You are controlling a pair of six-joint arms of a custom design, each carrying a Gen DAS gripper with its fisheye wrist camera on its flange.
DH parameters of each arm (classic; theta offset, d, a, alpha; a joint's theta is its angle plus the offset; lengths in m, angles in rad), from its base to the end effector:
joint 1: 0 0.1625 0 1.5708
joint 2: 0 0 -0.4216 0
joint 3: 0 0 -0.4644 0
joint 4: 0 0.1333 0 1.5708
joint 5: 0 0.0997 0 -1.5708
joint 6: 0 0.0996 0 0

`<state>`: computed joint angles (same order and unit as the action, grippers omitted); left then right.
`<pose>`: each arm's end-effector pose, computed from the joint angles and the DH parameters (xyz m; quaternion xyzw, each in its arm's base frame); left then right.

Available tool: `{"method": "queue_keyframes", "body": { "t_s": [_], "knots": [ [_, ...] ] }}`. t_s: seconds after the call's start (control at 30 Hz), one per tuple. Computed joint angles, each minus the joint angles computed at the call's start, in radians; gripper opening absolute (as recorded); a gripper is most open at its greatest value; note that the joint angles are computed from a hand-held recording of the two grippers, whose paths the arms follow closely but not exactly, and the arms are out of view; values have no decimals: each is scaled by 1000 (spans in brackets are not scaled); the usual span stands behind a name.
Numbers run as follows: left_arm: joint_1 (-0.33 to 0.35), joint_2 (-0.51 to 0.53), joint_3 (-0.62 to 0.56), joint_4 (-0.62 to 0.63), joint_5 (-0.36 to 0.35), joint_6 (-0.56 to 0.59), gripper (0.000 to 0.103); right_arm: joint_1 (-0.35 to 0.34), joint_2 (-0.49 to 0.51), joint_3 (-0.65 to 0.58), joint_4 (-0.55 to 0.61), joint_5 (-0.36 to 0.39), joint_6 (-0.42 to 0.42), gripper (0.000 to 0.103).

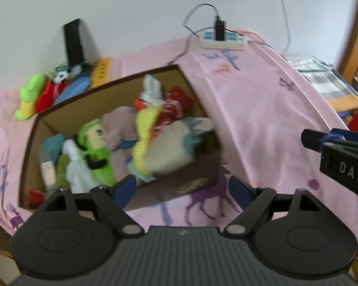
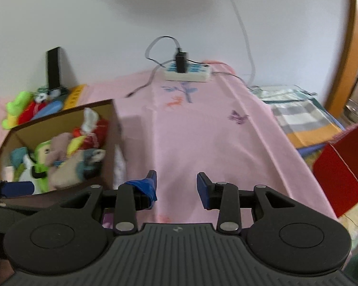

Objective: Organize soft objects

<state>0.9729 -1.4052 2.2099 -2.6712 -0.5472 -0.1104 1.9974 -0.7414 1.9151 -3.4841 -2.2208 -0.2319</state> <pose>-0.1021 -0.5378 0.2232 0.1381 0.8543 -0.2885 0.4098 0.3220 -0.5321 0.0276 0.1765 -0.8734 0.3698 0.2630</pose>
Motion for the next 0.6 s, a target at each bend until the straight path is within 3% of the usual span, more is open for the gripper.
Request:
{"method": "queue_keyframes", "body": {
  "t_s": [0.27, 0.6],
  "knots": [
    [-16, 63, -24, -3, -44, 34, 85, -23, -11, -2, 32, -95, 39, 20],
    [-1, 69, -34, 1, -46, 29, 85, -29, -4, -29, 127, -114, 76, 20]
  ]
}}
